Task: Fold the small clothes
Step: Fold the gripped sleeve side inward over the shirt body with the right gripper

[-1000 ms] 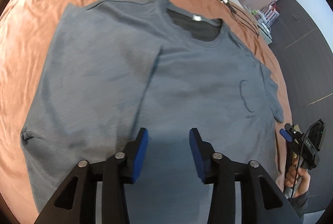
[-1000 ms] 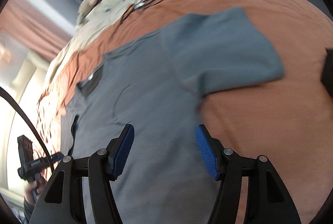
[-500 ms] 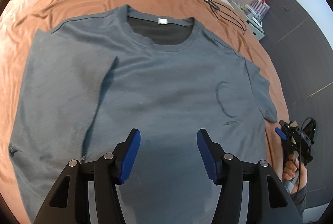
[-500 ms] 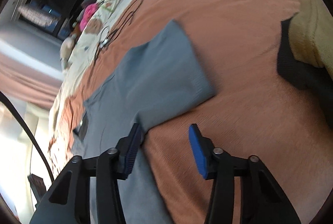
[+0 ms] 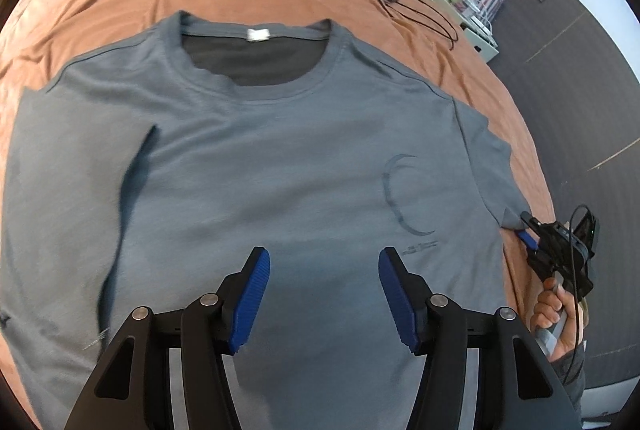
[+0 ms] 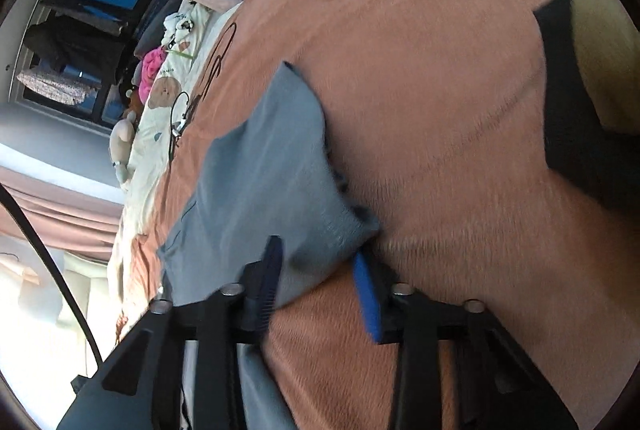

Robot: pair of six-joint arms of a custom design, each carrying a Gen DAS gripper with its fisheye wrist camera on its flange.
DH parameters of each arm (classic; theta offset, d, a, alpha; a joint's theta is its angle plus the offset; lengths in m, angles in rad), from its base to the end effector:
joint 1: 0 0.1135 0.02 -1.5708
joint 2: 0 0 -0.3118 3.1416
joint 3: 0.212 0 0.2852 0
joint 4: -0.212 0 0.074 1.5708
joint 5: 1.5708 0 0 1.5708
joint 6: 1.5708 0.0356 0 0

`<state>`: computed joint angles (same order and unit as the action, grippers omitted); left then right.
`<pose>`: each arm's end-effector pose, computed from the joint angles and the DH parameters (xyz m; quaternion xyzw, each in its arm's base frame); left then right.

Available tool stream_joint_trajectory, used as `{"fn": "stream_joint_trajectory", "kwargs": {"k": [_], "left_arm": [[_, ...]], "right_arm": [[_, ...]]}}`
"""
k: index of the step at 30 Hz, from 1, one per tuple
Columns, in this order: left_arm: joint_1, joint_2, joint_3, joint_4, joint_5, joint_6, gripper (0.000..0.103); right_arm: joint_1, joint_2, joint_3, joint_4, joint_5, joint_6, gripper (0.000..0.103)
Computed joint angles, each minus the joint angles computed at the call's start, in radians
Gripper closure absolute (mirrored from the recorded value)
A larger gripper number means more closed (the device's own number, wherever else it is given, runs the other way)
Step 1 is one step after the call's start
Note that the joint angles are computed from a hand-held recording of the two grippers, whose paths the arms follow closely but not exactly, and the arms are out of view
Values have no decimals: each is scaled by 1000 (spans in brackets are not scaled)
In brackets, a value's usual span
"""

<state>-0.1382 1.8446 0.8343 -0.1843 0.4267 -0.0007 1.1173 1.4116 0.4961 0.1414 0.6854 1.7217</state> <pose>0.3372 -0.0618 0.1105 0.1055 0.9551 -0.2202 0.1679 0.1345 0.2245 0.1659 0.3828 0.7900 0.3145 0.3612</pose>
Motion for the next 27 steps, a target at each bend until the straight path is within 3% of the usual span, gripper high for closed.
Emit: {"fn": "stream_joint_trajectory", "kwargs": {"k": [1,4,13,27], "left_arm": [[-12,3,3,4,-1,-8,44],[-48,14,13,17,-1,-30,44],[-126,54,37,43,-6,-80,44],[-202,83,57,62,7,-108,44]], "right_arm": [[-4,1,5,-7,4,-9,92],[4,-5,28,-31,31,-55,96],[3,-20,129,-62,36,-324,98],[-38,-46,112,90,-87,-699,98]]}}
